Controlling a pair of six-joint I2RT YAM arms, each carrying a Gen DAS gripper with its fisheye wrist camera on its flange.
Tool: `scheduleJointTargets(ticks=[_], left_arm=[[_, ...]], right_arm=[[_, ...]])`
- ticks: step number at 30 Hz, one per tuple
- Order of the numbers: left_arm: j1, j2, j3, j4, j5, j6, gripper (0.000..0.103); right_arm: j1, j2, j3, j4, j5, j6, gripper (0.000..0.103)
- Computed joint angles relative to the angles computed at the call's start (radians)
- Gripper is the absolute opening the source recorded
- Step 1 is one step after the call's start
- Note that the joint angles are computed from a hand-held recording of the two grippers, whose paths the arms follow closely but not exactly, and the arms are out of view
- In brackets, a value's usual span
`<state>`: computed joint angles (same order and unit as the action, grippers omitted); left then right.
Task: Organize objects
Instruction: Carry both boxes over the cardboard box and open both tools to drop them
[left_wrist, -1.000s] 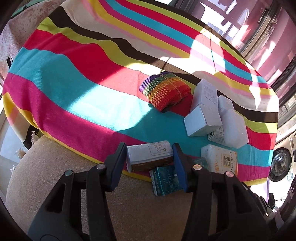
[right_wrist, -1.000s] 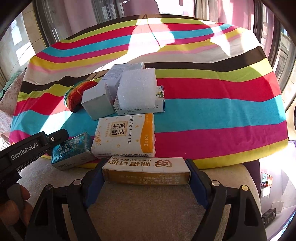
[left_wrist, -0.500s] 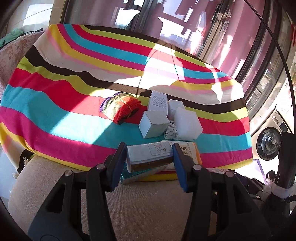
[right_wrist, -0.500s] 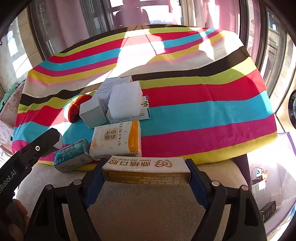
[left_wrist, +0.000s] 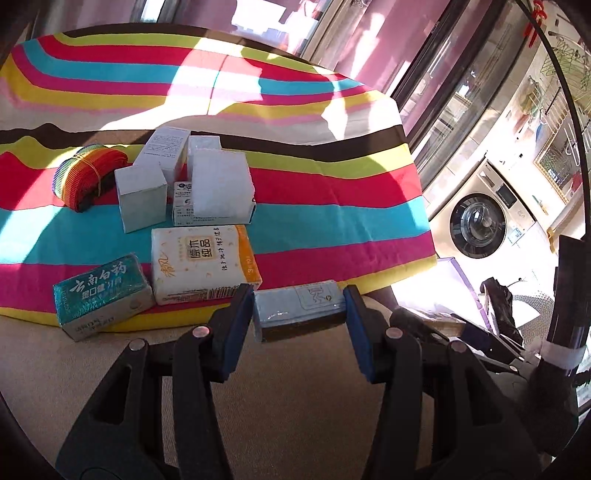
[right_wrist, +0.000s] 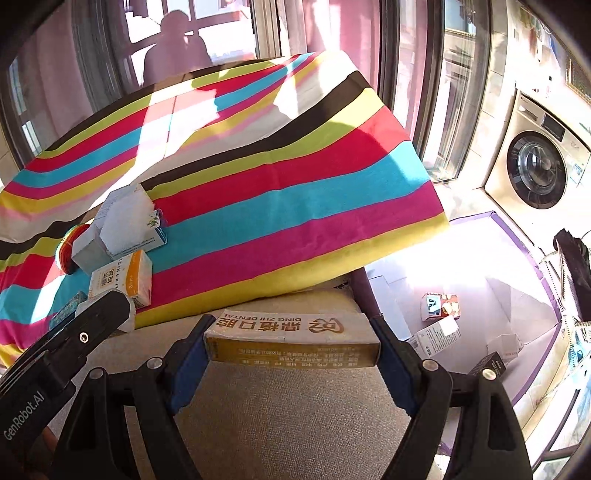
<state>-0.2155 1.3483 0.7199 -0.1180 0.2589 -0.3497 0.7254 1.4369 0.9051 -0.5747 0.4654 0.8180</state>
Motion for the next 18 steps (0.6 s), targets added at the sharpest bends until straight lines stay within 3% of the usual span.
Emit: scheduleJointTargets(ticks=[6,18], left_arm=[[-0.066,0.094,0.077,0.014,0.058,-0.014,0.054],[-0.170,0.312,0.264,0.067,0.239,-0.090,0.054]], right_arm=[[-0.082,-0.112,-0.082,-0.077,0.035,0.068,0.083],[-0.235,-0.250,-0.172,-0.186,0.080,0.067,0.083]])
